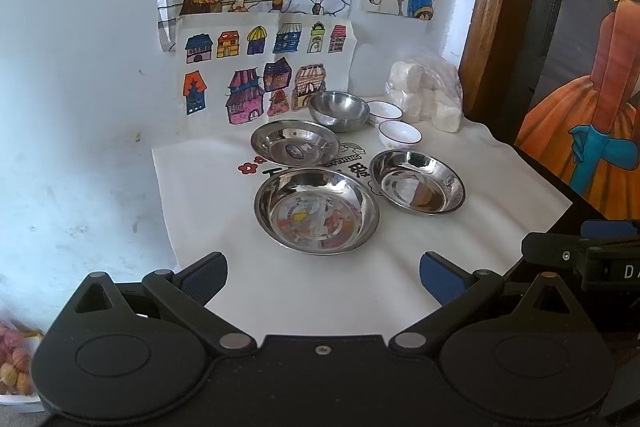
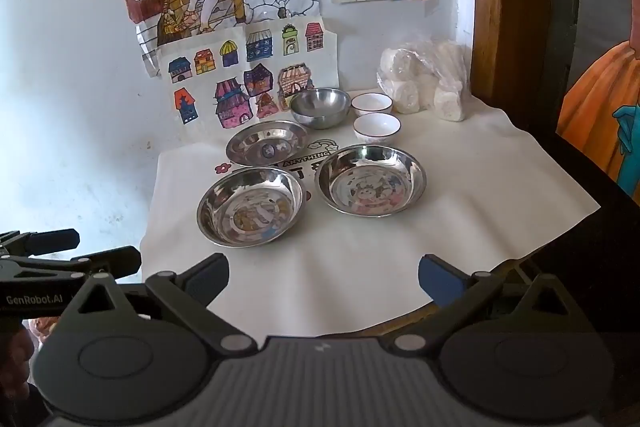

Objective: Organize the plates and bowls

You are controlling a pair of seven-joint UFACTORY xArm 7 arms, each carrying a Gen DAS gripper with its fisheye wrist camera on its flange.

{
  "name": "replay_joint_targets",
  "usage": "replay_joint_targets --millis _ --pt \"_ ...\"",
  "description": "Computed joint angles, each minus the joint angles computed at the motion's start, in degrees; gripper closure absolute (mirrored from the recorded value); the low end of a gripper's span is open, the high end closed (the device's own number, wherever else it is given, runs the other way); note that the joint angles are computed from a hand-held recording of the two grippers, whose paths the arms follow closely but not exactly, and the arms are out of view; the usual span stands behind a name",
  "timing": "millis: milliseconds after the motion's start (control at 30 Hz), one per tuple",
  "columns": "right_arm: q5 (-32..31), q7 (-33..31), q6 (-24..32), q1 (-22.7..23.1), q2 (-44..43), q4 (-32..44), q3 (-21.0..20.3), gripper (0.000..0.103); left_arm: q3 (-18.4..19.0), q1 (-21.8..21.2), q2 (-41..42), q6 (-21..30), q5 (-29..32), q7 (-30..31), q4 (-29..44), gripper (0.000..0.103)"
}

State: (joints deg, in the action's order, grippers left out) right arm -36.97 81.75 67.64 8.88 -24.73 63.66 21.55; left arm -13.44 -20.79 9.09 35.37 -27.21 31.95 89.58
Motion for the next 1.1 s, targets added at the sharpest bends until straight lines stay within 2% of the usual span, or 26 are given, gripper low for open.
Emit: replay_joint_targets --millis 1100 --pt "-0.43 -0.13 -0.13 0.43 1.77 1.2 -0.96 0.0 -0.23 0.52 1.53 0.6 -0.51 0.09 1.12 0.001"
